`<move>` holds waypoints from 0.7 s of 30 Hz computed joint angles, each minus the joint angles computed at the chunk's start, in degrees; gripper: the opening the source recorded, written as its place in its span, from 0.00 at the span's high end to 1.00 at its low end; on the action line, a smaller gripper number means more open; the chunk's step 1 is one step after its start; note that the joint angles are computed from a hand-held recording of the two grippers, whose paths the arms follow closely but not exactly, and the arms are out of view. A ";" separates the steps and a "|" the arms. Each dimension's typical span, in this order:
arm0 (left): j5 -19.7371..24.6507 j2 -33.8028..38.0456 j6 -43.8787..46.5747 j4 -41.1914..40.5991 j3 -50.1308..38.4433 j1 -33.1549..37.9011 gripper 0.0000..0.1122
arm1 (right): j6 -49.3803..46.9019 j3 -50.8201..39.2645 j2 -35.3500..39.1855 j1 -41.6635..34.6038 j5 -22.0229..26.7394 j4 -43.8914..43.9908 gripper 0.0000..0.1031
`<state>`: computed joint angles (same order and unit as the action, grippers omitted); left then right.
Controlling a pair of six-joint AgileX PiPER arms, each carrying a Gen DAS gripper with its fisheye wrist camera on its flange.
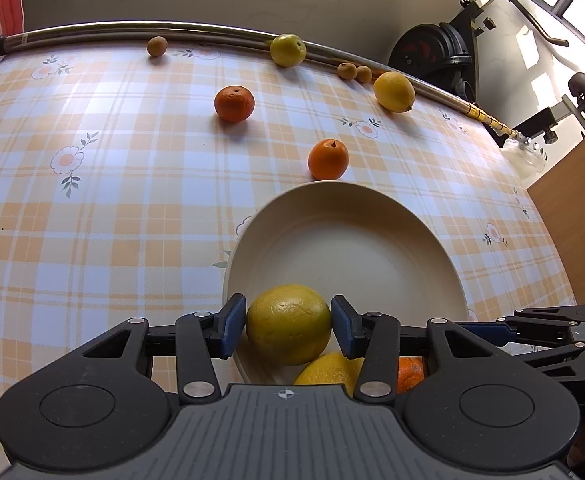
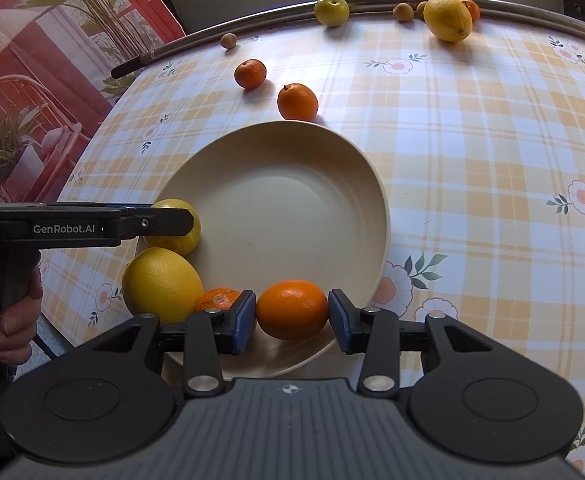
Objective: Organize fruits
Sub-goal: 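Lower the grapefruit into the plate and open the left tool while the right tool holds the orange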
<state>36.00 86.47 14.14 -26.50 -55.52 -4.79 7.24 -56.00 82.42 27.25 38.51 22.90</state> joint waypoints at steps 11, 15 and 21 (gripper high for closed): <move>0.08 -0.64 -1.39 1.29 0.18 -0.23 0.56 | 1.12 0.17 0.16 0.37 -0.89 -0.93 0.58; 0.09 -1.19 -2.76 2.89 0.12 -0.75 0.56 | 1.08 0.33 -0.10 -0.07 -1.04 -0.53 0.58; 0.50 -2.44 -2.92 3.00 0.40 -0.25 0.56 | 0.30 0.68 -0.61 -0.65 -1.09 0.24 0.58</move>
<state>36.51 84.03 11.21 -23.50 -55.11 -5.04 7.54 -55.32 81.82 26.60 37.42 23.14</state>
